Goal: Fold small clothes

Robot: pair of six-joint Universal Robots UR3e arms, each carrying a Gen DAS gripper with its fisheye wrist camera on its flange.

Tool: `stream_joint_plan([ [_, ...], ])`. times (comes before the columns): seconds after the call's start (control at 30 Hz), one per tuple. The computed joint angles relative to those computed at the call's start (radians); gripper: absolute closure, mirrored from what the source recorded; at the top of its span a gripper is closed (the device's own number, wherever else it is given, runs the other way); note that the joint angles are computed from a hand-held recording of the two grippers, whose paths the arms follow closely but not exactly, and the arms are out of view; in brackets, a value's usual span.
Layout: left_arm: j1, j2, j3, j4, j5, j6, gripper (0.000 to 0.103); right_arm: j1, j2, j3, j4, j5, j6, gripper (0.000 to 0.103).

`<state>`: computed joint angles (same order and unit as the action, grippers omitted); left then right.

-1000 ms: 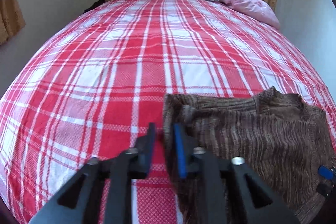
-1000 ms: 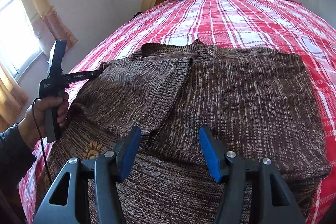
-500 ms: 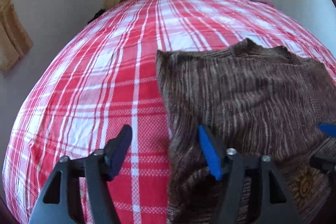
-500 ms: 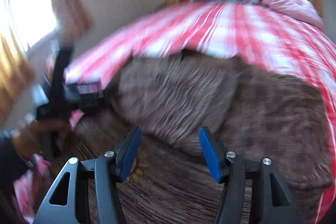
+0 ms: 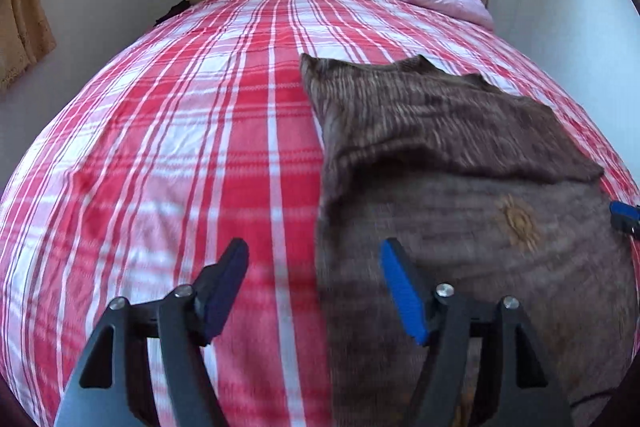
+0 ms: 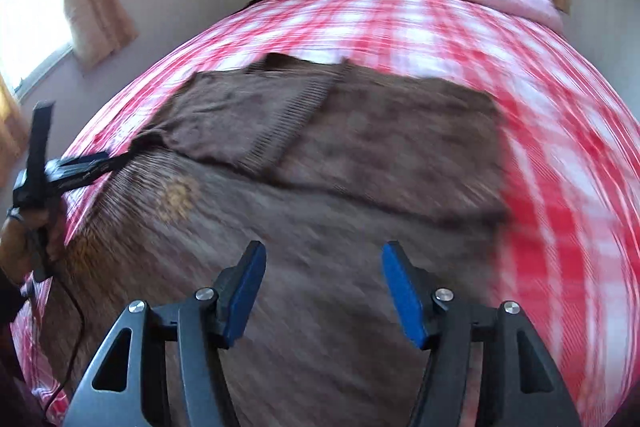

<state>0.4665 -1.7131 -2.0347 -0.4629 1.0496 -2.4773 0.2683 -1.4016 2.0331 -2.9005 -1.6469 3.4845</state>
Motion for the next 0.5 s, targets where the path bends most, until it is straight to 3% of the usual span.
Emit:
stream_joint_plan([
  [0.2, 0.149, 0.295, -0.267, -0.107, -0.070, 0.193, 0.028, 0.004, -0.218, 0.310, -0.084, -0.095, 0.050, 0.041],
  [0.37, 0.262, 0.571, -0.469, -0.212, -0.085, 0.323, 0.025, 0.146, -0.276, 0.345, -0.017, -0.204, 0.150, 0.041],
  [0.5, 0.414, 0.828, -0.533, -0.509, -0.140, 0.466, 0.025, 0.292, -0.266, 0.333, 0.029, -0.294, 0.241, 0.041],
])
